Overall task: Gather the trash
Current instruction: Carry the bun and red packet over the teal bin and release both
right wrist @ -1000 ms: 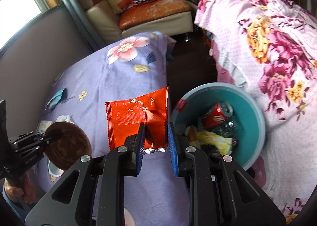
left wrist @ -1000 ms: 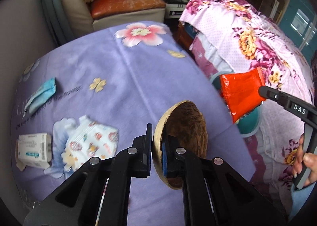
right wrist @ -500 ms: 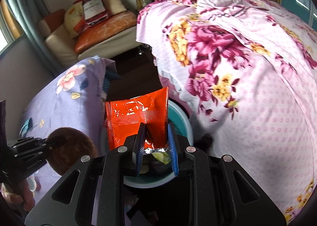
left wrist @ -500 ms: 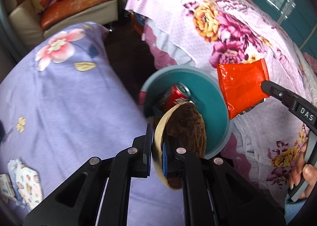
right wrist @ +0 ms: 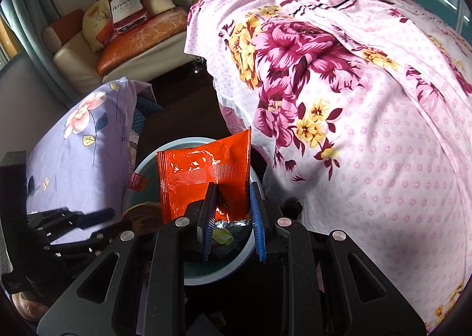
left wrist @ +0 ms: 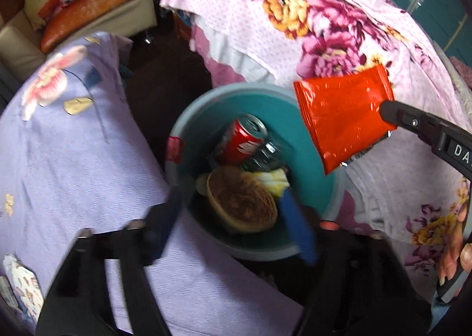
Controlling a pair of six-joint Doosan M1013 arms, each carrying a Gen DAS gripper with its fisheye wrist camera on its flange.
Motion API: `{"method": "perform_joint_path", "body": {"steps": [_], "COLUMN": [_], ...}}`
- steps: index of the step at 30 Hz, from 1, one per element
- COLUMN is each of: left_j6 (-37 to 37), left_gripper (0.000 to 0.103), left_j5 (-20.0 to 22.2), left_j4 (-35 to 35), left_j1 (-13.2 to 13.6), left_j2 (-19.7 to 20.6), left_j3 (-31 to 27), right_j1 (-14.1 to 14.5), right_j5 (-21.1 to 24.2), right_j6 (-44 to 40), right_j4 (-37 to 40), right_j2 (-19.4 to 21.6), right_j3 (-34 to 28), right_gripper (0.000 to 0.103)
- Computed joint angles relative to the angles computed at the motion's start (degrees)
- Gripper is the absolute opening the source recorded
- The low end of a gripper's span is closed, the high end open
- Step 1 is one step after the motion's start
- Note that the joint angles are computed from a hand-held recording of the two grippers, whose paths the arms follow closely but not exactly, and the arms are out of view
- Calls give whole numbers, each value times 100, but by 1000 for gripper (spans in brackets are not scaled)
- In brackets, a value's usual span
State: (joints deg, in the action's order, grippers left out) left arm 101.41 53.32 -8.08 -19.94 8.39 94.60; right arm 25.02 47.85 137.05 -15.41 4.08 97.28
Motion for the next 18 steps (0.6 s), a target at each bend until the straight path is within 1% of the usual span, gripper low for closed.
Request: {"method": "perform_joint_path", "body": {"steps": [2,9,14,15,16,17,18], "left_j6": [-33,-213,-339,-352,-356,-360,-356], "left_gripper": [86,92,93,94,94,94,94], "left_j5": [-141,-160,-113,-97,-73,-38,0], "left_j4": [53,264,354,323,276,223,167], "left_j1": [35,181,308,337,375,413,450], "left_j2": [-59,-140,-205,-206,-211,-209,-207], "left_j3": [30,31,83,87,91,88,86], "right_j1": [11,27,79,89,105,126,140], "right_j5": [1,33,120,131,142,156,169], "right_j6": [-18,-243,-525,-544,-546,-537,-530], "right_j4": [42,279,505,525,535,535,533], "right_j2": [46,200,362,385,407,426,442], "right_j3": [-31,-151,-308,-330,-350,-368,-386], "right_gripper": [22,22,25,36,51,57,61]}}
